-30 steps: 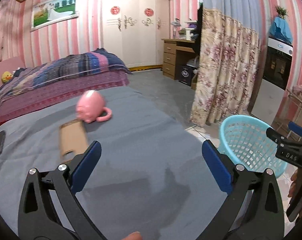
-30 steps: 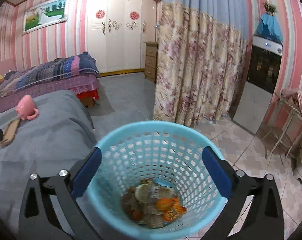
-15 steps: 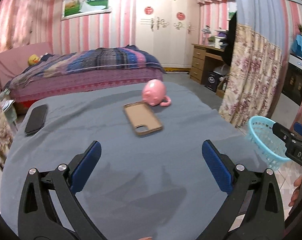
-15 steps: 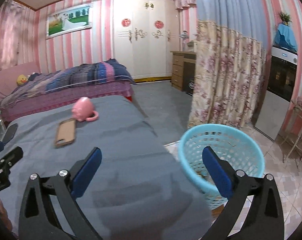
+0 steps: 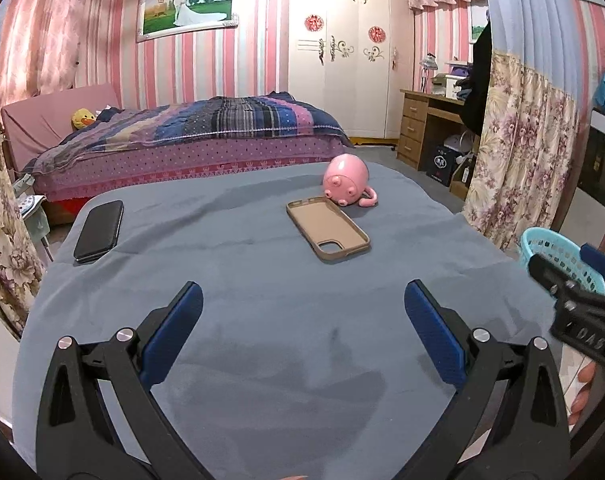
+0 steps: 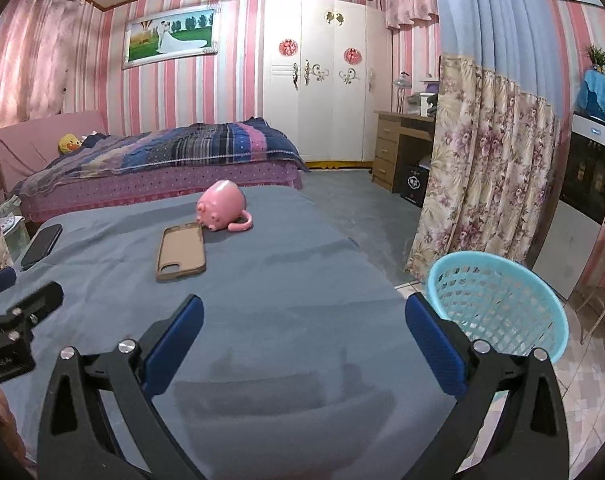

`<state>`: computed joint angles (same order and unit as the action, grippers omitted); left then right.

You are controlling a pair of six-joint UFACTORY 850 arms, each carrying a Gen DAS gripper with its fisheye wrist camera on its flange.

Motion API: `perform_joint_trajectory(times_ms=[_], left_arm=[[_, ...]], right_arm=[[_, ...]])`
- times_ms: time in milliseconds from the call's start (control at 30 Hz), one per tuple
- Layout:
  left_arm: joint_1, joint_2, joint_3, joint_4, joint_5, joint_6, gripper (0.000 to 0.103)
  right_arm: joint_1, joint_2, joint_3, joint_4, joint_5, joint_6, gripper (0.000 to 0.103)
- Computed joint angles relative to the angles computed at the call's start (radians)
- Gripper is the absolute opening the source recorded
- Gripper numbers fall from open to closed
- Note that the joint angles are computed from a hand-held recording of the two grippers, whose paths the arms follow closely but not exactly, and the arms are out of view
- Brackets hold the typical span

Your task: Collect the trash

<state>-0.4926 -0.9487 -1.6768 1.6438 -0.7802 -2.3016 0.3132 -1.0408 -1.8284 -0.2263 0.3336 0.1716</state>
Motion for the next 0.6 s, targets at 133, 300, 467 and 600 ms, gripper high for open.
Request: perform_joint_trajectory(times_ms=[133,300,467,600], left_arm=[[0.008,0.002,0.007,0.006,0.021,-0.015,0.098],[0.008,-0.011,-0.007,-0.026,0.009,0.042,0.098],[0.015,-0.001,0.011,-0.016,0.017,0.008,0.098],[0.018,-0.002,0.012,-0.019,0.031,0.019,0.098]], right_arm=[[0.007,-0.003,0.003,-0.006,0.009,0.013,0.098],[0.026,-0.002,0.016,0.077,0.042,-0.094,0.098],[0.026,0.007,0.033,0.054,0.067,-0.069,0.098],[0.023,0.011,0.037,0.052,0.076,-0.061,0.098]])
